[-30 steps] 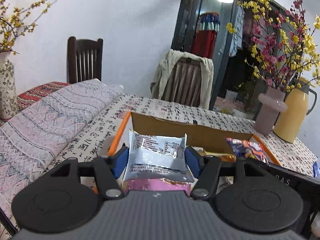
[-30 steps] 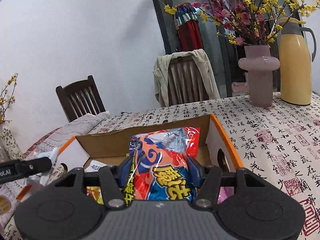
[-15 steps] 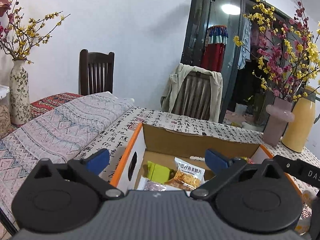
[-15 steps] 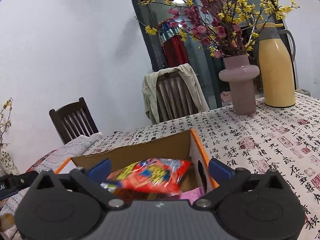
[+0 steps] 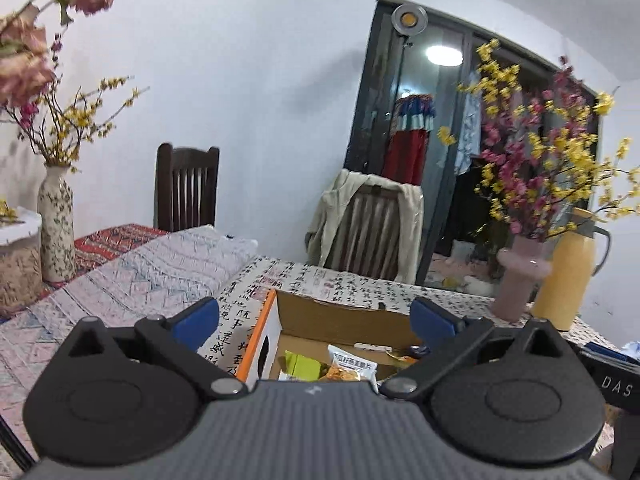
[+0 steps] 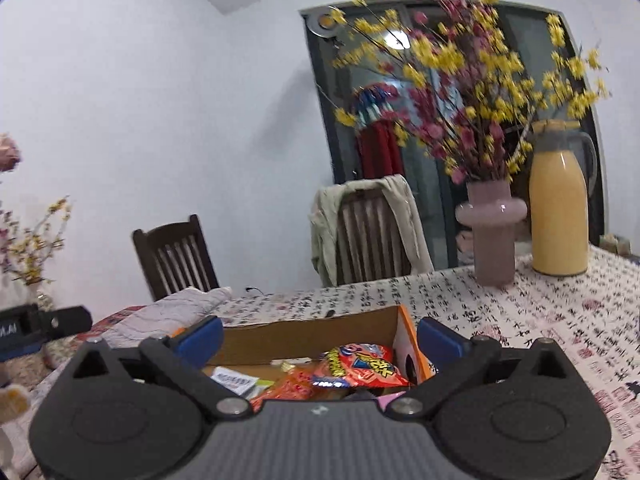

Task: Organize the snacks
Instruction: 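Open both tools and move them back toward the remaining packets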

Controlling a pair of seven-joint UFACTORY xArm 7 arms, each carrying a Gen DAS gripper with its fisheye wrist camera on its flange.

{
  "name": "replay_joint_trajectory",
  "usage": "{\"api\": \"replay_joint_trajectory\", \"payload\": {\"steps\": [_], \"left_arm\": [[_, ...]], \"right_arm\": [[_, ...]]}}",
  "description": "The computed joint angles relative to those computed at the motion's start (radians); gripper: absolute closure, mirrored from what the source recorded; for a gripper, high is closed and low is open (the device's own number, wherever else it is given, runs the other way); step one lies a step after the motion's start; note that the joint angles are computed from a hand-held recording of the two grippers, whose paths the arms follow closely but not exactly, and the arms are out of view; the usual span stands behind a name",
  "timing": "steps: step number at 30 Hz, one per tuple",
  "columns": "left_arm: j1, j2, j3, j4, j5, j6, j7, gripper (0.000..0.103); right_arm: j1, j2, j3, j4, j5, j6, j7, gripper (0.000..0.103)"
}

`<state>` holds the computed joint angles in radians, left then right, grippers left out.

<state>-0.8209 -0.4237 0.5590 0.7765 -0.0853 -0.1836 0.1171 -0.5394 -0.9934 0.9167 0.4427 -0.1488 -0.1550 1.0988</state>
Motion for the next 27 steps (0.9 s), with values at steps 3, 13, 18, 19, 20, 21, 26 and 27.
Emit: {"api": "replay_joint_trajectory", "payload": {"steps": [3, 13, 18, 19, 20, 21, 26, 27], "left_arm": [[0.013, -0.066, -0.003, -0.048, 0.019, 0.018, 0.033, 0.0], [0.061, -0.109, 0.027, -0.16, -0.013, 0.042, 0.156, 0.0], [0.064, -0.061, 0.064, -0.184, -0.031, 0.018, 0.19, 0.0], [0.057, -0.053, 0.074, -0.184, -0.035, 0.018, 0.187, 0.0], [0.05, -0.044, 0.084, -0.181, -0.04, 0.02, 0.18, 0.0], [0.056, -0.037, 0.081, -0.179, -0.044, 0.022, 0.174, 0.0], [0.03, -0.042, 0.112, -0.173, -0.06, 0.036, 0.176, 0.0], [0.031, -0.042, 0.11, -0.174, -0.062, 0.037, 0.179, 0.0]], "right_arm": [[0.09, -0.05, -0.037, -0.037, -0.011, 0.047, -0.012, 0.0], [0.333, -0.076, -0.098, -0.169, -0.068, 0.234, 0.059, 0.0], [0.411, -0.078, -0.121, -0.22, -0.113, 0.291, 0.111, 0.0], [0.412, -0.078, -0.117, -0.224, -0.124, 0.291, 0.126, 0.0], [0.419, -0.066, -0.125, -0.223, -0.132, 0.295, 0.134, 0.0], [0.419, -0.059, -0.135, -0.223, -0.142, 0.288, 0.143, 0.0], [0.436, -0.046, -0.173, -0.242, -0.165, 0.272, 0.185, 0.0], [0.44, -0.044, -0.181, -0.246, -0.165, 0.27, 0.193, 0.0]]}}
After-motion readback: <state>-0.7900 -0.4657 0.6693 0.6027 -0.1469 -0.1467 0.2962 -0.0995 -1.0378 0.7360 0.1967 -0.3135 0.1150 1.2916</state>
